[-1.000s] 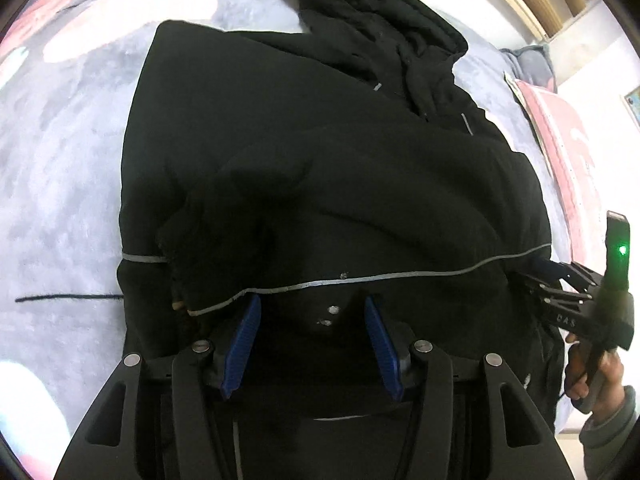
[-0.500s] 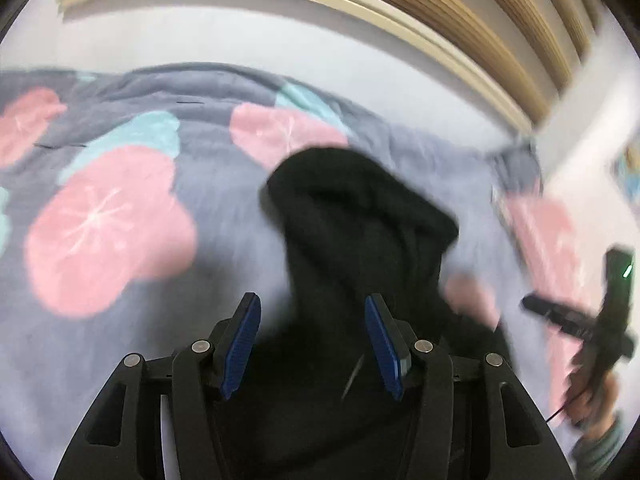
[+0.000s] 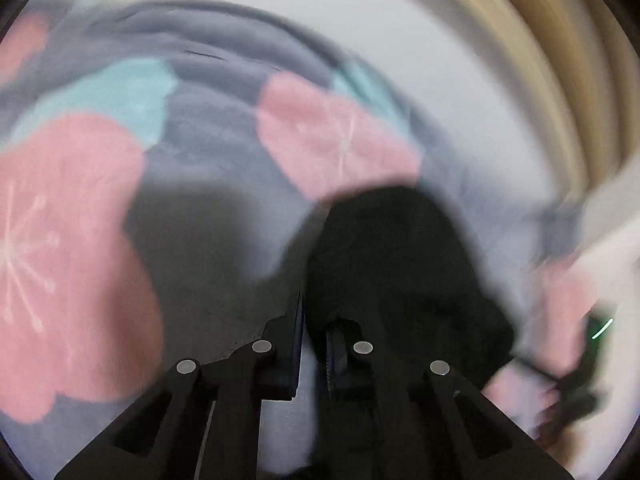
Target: Fold large clothes
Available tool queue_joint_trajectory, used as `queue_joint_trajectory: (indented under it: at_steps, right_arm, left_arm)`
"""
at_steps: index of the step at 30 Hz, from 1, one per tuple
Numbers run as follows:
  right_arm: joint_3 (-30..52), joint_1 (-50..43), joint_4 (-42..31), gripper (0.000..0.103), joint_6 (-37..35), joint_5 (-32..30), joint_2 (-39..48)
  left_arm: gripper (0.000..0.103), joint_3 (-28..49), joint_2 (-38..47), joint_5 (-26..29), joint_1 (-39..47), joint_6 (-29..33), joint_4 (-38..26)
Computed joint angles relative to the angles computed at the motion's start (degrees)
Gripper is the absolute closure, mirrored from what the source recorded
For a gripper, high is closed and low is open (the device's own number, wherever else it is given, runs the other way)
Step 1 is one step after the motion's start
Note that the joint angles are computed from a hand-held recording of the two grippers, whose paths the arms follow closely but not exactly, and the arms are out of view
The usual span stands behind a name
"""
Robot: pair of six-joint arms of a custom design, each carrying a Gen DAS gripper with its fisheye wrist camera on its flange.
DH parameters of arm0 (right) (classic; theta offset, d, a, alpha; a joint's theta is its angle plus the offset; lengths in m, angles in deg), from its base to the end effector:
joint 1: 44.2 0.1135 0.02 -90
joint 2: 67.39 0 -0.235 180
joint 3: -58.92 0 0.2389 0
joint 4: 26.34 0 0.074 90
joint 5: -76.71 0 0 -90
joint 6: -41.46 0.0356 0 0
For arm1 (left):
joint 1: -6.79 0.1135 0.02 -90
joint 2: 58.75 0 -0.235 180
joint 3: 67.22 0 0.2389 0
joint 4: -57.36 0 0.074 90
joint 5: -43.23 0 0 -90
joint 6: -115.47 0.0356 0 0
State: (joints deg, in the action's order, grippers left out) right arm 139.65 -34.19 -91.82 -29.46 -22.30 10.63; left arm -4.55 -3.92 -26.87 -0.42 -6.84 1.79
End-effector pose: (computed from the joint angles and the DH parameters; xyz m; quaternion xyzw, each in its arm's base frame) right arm 0.2549 0.0506 0.2576 0.0582 0.9673 0.1328 0.2080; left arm 0.1905 -0.0363 0.2587 -0.1388 0.9103 -0.2717 0.2797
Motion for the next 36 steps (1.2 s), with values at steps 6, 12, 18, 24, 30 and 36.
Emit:
queue_joint_trajectory:
  at_steps: [6, 12, 18, 24, 30, 36]
  right_arm:
    - [-10.6, -0.1, 5.3, 0.097, -3.0, -0.1, -3.8]
    - [-13.8, -1.3, 9.4, 0.082, -5.9, -3.9, 0.6]
    - [-9.6, -7.0, -3.8, 0.061, -14.1, -8.0, -11.4]
    - [4.0, 1.9, -2.4, 0.049, -7.7, -3.3, -7.3]
    - [6.0, 11.1, 3.2, 0.044, -5.5, 6.7, 4.8]
    - [-9.0, 7.9, 14.9, 0.046, -7.9, 2.7, 7.7]
  left_arm:
    - [0.079, -7.5, -1.2, 3.1, 3.6, 5.5, -2.1]
    - [0.075, -10.9, -1.1, 2.1, 1.9, 7.2, 0.9]
    - [0.061, -3.3, -18.7, -11.6, -4.6, 12.3, -17.7]
    - [0.045, 9.3, -11.7, -13.2, -9.3, 6.6, -12.2]
    - [0.045, 0.6, -0.3, -13.6, -14.4, 2.5, 0.2]
    - [0.046, -10.5, 0.4, -13.3, -14.7, -0.2, 7.4]
